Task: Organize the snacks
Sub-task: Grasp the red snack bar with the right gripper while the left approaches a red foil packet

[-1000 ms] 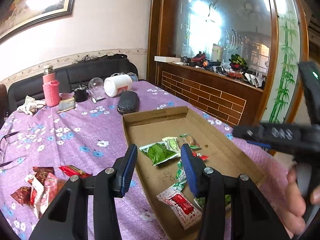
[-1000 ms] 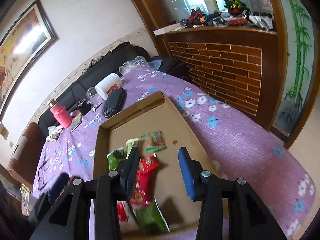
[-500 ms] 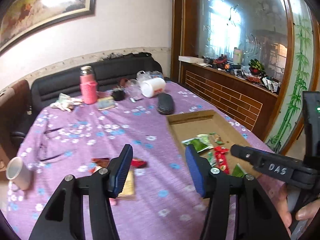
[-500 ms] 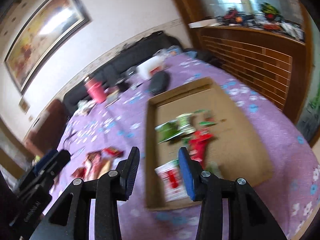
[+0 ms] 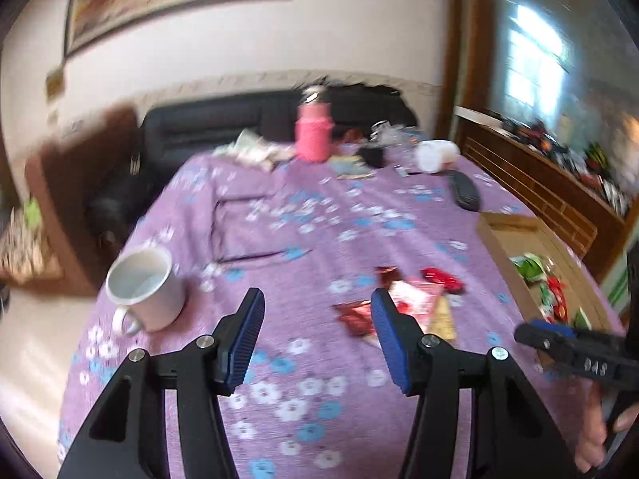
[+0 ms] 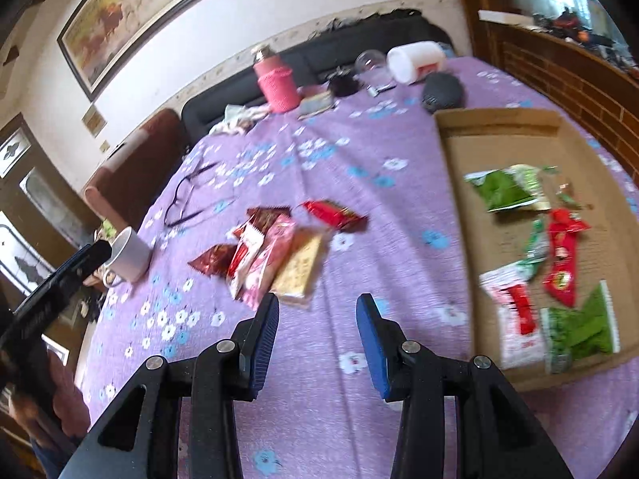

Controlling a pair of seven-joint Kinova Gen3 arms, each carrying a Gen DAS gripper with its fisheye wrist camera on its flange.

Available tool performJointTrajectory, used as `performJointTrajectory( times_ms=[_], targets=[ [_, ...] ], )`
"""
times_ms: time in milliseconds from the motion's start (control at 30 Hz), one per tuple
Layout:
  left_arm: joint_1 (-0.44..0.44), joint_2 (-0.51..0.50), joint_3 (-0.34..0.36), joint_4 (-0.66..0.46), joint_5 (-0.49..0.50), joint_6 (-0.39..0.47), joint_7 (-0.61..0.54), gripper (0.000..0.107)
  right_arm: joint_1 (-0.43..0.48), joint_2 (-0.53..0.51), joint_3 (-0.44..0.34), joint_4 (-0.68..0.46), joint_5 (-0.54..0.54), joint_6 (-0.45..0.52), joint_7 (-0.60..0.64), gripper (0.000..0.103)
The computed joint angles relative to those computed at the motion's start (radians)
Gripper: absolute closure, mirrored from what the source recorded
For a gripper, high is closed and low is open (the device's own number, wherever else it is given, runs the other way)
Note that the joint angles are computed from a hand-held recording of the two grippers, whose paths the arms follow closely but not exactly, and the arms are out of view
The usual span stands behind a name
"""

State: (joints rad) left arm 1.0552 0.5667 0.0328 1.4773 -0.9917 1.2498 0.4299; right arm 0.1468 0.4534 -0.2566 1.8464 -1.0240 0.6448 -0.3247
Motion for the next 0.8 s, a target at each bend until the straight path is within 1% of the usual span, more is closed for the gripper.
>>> performJointTrajectory(
  times_ms=[33,67,133,167,200,233,300,333,367,433,467,533,600,667,700,733,800],
  targets=[
    [-0.02,-0.027,-0.004,0.039,0.021,-0.039,0.02,0.053,-0.006,0.004,-0.002,0.0,0.001,-0.005,0.002,0.059],
    [-0.021,-0.038,-0.018,0.059,0.03,-0.068,0.023,0.053,-0.009,0.009,-0.004,0.0,0.001,-0.01,0.006,0.059],
    [-0.027,-0.049,-0.061,0.072,0.077,-0.123,-0.009,0.054,-0.01,0.021,-0.013,-0.003,-0.001,-0.016,0.018,0.059],
    [-0.035,-0.05,-0.068,0.075,0.084,-0.148,-0.023,0.056,-0.012,0.028,-0.015,-0.005,0.002,-0.018,0.023,0.059],
    [-0.061,-0.055,-0.056,0.085,0.076,-0.189,-0.029,0.056,-0.014,0.036,-0.016,-0.011,0.008,-0.017,0.022,0.059],
    [-0.101,-0.059,-0.026,0.094,0.069,-0.23,-0.033,0.056,-0.013,0.042,-0.02,-0.015,0.01,-0.014,0.023,0.059],
    [-0.187,-0.065,0.057,0.119,0.031,-0.311,0.005,0.056,-0.005,0.057,-0.031,-0.02,0.005,-0.013,0.035,0.059],
    [-0.214,-0.064,0.078,0.131,0.015,-0.352,0.032,0.056,-0.001,0.06,-0.034,-0.022,0.004,-0.013,0.041,0.059],
    [-0.227,-0.061,0.081,0.139,0.013,-0.389,0.043,0.056,0.001,0.065,-0.04,-0.022,0.0,-0.018,0.051,0.059],
    [-0.226,-0.029,0.053,0.114,0.045,-0.416,0.015,0.055,-0.001,0.077,-0.046,-0.025,0.001,-0.027,0.06,0.059],
    [-0.216,-0.014,0.026,0.094,0.081,-0.423,-0.023,0.055,-0.001,0.082,-0.047,-0.029,0.004,-0.026,0.06,0.059],
    [-0.204,0.009,-0.028,0.079,0.142,-0.478,-0.082,0.055,0.002,0.095,-0.055,-0.035,0.007,-0.024,0.066,0.059],
    [-0.205,0.023,-0.05,0.084,0.157,-0.529,-0.094,0.055,-0.002,0.104,-0.059,-0.04,0.013,-0.032,0.066,0.059],
    [-0.206,0.046,-0.07,0.077,0.181,-0.553,-0.114,0.055,-0.008,0.112,-0.061,-0.049,0.024,-0.034,0.055,0.059],
    [-0.212,0.054,-0.071,0.068,0.206,-0.549,-0.139,0.056,-0.009,0.114,-0.062,-0.052,0.029,-0.036,0.049,0.059],
    [-0.221,0.065,-0.068,0.056,0.229,-0.538,-0.164,0.062,-0.01,0.117,-0.064,-0.055,0.034,-0.037,0.041,0.059],
    [-0.202,0.065,-0.106,0.069,0.243,-0.559,-0.163,0.064,-0.01,0.122,-0.067,-0.065,0.043,-0.036,0.024,0.059]
  ],
)
